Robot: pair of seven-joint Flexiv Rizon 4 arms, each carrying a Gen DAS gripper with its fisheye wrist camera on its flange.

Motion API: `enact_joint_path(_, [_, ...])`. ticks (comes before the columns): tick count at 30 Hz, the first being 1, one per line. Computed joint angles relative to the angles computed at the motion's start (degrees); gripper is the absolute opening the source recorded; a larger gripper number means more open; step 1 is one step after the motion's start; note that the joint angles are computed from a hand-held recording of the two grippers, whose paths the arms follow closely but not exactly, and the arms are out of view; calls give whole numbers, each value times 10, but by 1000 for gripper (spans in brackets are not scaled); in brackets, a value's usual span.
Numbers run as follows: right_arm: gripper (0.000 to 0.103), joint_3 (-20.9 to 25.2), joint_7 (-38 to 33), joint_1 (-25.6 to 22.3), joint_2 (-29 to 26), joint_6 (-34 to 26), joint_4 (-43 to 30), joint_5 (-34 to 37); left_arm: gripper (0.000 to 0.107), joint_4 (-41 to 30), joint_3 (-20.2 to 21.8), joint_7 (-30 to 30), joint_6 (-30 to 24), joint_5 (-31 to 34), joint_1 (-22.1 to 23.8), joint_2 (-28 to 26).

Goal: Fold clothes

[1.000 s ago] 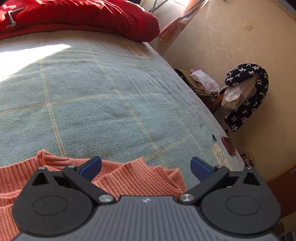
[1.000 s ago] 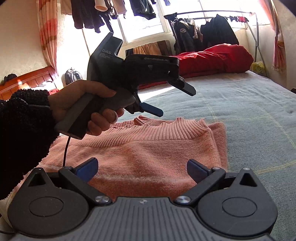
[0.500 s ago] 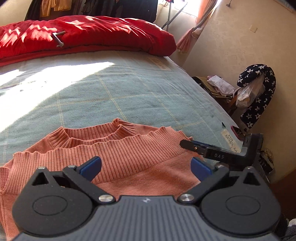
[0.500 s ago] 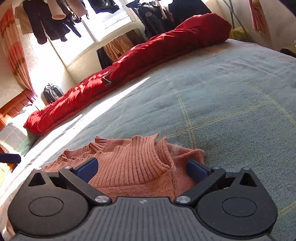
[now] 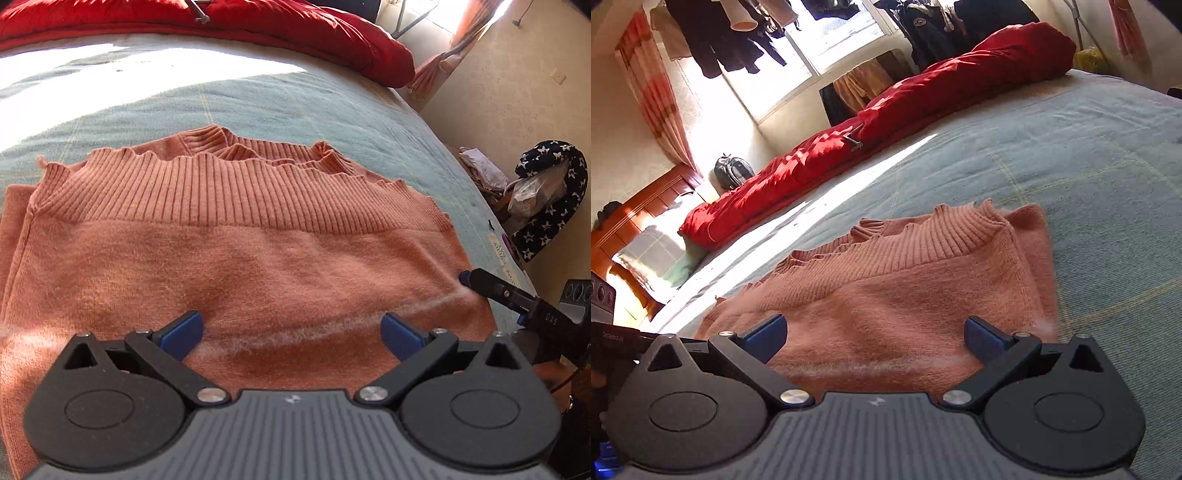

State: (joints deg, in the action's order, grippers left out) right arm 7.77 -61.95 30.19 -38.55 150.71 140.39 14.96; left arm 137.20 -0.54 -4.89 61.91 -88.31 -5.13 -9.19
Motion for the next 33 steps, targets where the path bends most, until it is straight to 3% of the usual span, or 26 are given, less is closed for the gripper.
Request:
enact_joint_path(2, [103, -8, -2, 5, 16, -14, 7, 25, 102, 8, 7, 8, -20, -14, 8, 7])
enact_joint_path(5, [103, 17, 36, -32, 26, 21, 14, -16, 102, 11, 12, 3, -29, -6, 15, 13])
enact_joint_path(8, [103, 53, 112, -125, 3, 54, 2, -210, 102, 9, 7, 0, -16, -5, 11, 8])
enact_joint_path(11, [103, 57, 189, -171, -24, 25, -28, -328, 102, 8, 6, 0, -7, -3, 8, 7])
enact_joint_path(15, [103, 37, 203, -165, -33, 33, -31, -294, 102, 9, 12, -5, -28, 17, 20, 10])
enact_joint_path(19, [103, 1, 180, -124, 15, -29, -4, -179, 102, 6, 12, 1, -41, 22, 24, 17])
enact_joint_path(23, [103, 9, 176, -126, 13, -26, 1, -165, 102, -12, 1, 31, -50, -13, 14, 15])
enact_joint_path(28, [103, -1, 143, -83, 3, -38, -14, -107, 102, -45, -7, -10, -32, 12, 10, -37])
enact_joint_path(33, [103, 5, 134, -91, -5, -25, -13, -113, 102, -39, -11, 39, -33, -40, 6, -41])
